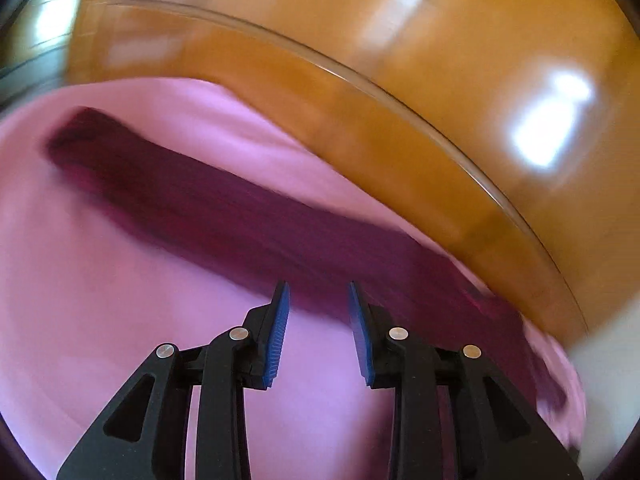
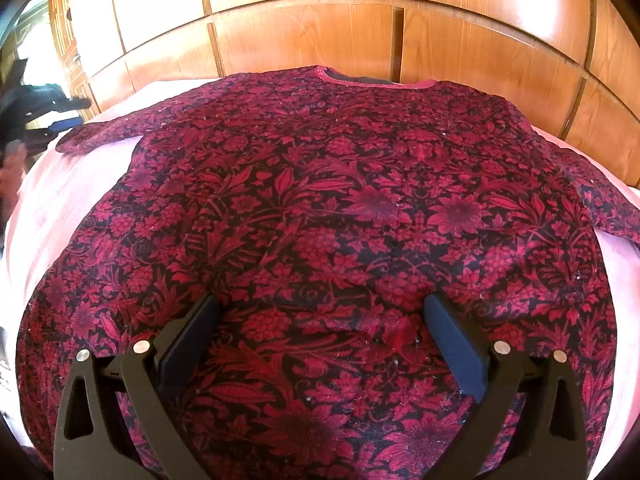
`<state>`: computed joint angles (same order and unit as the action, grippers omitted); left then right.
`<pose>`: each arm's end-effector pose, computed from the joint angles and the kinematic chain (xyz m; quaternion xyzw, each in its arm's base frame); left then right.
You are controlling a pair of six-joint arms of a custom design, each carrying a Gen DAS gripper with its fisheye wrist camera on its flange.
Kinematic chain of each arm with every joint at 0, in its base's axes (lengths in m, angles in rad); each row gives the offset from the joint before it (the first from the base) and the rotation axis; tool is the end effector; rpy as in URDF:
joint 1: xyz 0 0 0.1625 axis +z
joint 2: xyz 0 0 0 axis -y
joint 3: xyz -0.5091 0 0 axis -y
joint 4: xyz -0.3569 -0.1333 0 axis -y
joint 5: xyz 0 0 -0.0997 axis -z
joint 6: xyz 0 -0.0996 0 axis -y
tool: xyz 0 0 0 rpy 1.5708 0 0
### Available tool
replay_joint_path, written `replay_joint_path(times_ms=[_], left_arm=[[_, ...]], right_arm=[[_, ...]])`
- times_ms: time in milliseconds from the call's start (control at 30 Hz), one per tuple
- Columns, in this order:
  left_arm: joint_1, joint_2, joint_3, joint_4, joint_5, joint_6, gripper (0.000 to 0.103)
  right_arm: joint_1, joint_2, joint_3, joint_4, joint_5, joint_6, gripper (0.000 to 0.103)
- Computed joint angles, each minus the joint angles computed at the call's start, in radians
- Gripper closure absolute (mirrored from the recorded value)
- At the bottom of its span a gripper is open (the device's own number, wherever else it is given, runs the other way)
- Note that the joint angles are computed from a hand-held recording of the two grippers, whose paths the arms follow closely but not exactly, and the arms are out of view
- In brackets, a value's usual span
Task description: Fold small clothes
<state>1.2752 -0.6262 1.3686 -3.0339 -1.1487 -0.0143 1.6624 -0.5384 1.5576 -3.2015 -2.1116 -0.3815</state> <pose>-0.0695 -0.8259 0.2171 0.0551 0.9163 -0.3709 0.1405 0.1507 -0.7441 0.1069 0.1372 -0.9122 0.2502 0.2940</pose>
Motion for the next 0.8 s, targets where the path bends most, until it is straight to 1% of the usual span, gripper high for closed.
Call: replay_joint_path(times_ms=[33, 67, 100, 233, 267, 333, 400, 433, 467, 500, 533, 600, 633, 667, 767, 800], left_arm=[[-0.015, 0.001, 0.040, -0.022, -0.013, 0.012, 0.071], [-0.026, 0.006, 0.069, -0.033, -0.031, 0.018, 0.066], [-0.040, 0.017, 0.094, -0.026, -0.054, 0.021, 0.065], [-0.068, 0.051, 0.157, 0.005, -0.086, 0.002, 0.065], [-0.075, 0.064, 0.171, -0.006, -0.061, 0.010, 0.065], [-0.090, 0.087, 0.202, -0.080, 0.007, 0.052, 0.065], [-0.096, 0.104, 0.217, -0.145, 0.030, 0.119, 0.063], [-0.097, 0.104, 0.215, -0.146, 0.031, 0.124, 0.062], [-0.098, 0.103, 0.214, -0.140, 0.034, 0.124, 0.059], [-0.100, 0.105, 0.209, -0.134, 0.036, 0.129, 0.056], [-0.100, 0.109, 0.202, -0.132, 0.036, 0.137, 0.054], [-0.099, 0.114, 0.189, -0.123, 0.034, 0.147, 0.051], [-0.098, 0.115, 0.183, -0.118, 0.030, 0.146, 0.051], [-0.097, 0.129, 0.160, -0.110, 0.026, 0.142, 0.051], [-0.091, 0.129, 0.153, -0.105, 0.004, 0.129, 0.051], [-0.089, 0.127, 0.157, -0.108, 0.000, 0.127, 0.051]], right_arm=[[0.000, 0.000, 0.000, 0.000, 0.001, 0.000, 0.002], [-0.001, -0.001, 0.001, 0.000, 0.004, 0.001, 0.002], [-0.001, -0.002, 0.002, -0.001, 0.008, 0.003, 0.002], [-0.005, -0.006, 0.005, -0.004, 0.023, 0.008, 0.002], [-0.007, -0.009, 0.006, 0.000, 0.032, 0.013, 0.002], [-0.013, -0.026, 0.011, 0.024, 0.060, 0.038, 0.003], [-0.023, -0.053, 0.022, 0.048, 0.100, 0.076, 0.018], [-0.030, -0.070, 0.028, 0.059, 0.120, 0.104, 0.032], [-0.046, -0.098, 0.038, 0.078, 0.155, 0.151, 0.044], [-0.063, -0.123, 0.050, 0.081, 0.188, 0.199, 0.048], [-0.080, -0.148, 0.061, 0.074, 0.214, 0.249, 0.049], [-0.122, -0.201, 0.102, -0.009, 0.245, 0.357, 0.049], [-0.154, -0.235, 0.127, -0.065, 0.262, 0.433, 0.048], [-0.176, -0.256, 0.143, -0.099, 0.270, 0.484, 0.049], [-0.266, -0.331, 0.192, -0.221, 0.279, 0.653, 0.050], [-0.291, -0.349, 0.200, -0.251, 0.282, 0.691, 0.050]])
